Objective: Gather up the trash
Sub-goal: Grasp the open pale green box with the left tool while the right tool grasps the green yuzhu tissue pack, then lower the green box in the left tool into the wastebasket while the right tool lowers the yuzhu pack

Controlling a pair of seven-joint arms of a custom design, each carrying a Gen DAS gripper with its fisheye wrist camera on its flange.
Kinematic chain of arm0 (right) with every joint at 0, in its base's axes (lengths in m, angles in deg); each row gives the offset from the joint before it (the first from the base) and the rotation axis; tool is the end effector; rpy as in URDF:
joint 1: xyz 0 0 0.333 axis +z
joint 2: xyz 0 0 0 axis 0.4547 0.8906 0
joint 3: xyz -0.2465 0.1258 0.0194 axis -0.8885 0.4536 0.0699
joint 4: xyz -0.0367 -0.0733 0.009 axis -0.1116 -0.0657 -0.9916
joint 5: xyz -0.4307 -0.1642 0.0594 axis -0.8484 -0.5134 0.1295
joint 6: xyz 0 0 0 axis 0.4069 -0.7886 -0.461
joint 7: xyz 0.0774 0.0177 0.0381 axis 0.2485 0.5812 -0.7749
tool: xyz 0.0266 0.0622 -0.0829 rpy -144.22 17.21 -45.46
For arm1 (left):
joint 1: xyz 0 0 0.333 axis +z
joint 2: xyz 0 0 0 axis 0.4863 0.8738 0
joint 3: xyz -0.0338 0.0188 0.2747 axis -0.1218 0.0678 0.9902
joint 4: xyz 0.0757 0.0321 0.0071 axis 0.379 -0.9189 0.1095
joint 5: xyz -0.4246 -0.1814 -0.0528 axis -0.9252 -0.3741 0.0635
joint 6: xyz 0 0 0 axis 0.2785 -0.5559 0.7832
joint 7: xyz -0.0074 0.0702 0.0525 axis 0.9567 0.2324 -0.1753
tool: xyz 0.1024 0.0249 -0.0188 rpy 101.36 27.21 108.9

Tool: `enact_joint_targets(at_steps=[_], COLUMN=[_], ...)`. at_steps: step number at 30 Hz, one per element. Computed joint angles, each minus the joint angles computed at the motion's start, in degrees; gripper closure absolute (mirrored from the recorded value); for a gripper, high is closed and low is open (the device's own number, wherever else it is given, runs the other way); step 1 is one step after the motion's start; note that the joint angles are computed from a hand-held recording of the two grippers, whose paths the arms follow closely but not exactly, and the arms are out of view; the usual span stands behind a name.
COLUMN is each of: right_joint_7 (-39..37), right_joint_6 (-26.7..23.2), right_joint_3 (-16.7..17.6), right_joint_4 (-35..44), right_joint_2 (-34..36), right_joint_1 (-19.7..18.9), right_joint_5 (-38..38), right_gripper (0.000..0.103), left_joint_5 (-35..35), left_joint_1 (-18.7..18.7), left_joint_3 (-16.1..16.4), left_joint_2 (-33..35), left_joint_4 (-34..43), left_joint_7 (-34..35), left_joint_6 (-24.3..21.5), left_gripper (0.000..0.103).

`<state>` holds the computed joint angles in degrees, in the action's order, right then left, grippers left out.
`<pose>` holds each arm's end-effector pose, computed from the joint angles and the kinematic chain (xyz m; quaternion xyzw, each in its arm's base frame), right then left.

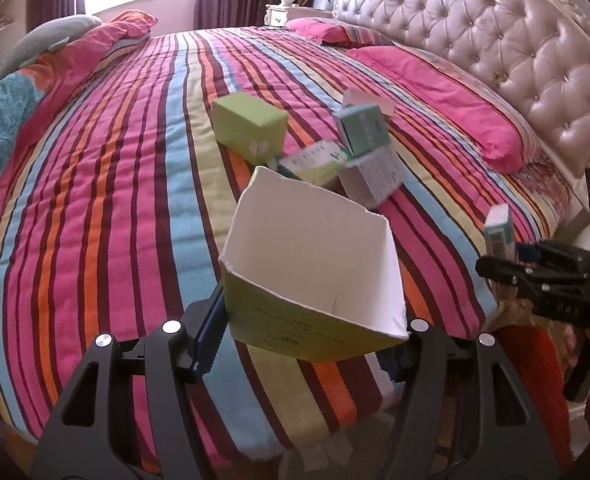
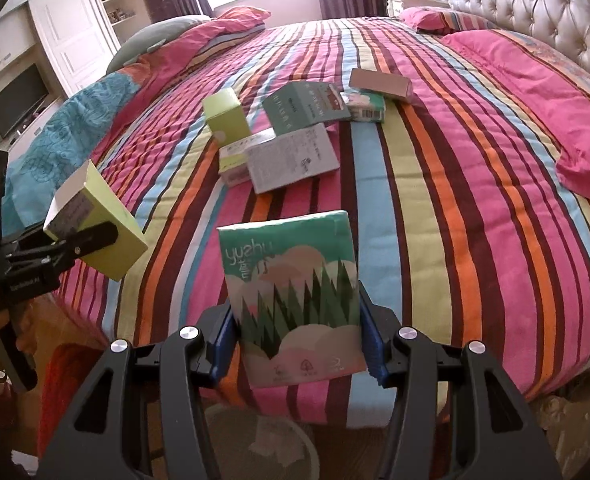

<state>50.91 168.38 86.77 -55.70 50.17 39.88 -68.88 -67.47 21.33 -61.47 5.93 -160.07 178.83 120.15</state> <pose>0.4515 0.1303 0.7530 -0.5725 0.7494 -0.1843 0.2769 0.5916 -0.2168 0.7620 -0.3970 0.8540 -0.3259 0.0823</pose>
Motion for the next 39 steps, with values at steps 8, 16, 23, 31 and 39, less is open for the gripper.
enact_joint_targets(at_steps=[8, 16, 23, 31, 39], right_joint_7=[2.1, 3.1, 4.2, 6.0, 6.7], right_joint_6=[-0.4, -1.7, -2.9, -4.3, -6.1], right_joint_3=[0.5, 1.1, 1.6, 2.1, 2.1], right_joint_4=[-4.4, -6.2, -8.4, -10.7, -12.0], right_joint_2=[-4.8, -7.9, -10.2, -12.3, -12.3], right_joint_1=[1.1, 2.0, 3.4, 5.2, 6.9], right_joint_5=[1.6, 1.6, 2.6, 4.2, 5.9], right_gripper=[0.053, 0.053, 0.053, 0.053, 0.053], left_joint_5=[-2.1, -2.6, -3.0, -3.0, -1.8], left_joint_1=[-0.1, -0.6, -0.9, -1.7, -1.6], left_joint_3=[1.4, 2.8, 3.5, 3.6, 3.6], left_joint_2=[-10.1, -17.3, -21.8, -26.6, -29.1], left_joint_4=[-11.2, -19.6, -24.7, -30.3, -33.8], left_joint_7=[3.9, 6.6, 7.7, 9.2, 8.9], left_joint_6=[-0.9, -2.9, -5.0, -7.6, -9.4], left_gripper=[0.042, 0.042, 0.042, 0.042, 0.042])
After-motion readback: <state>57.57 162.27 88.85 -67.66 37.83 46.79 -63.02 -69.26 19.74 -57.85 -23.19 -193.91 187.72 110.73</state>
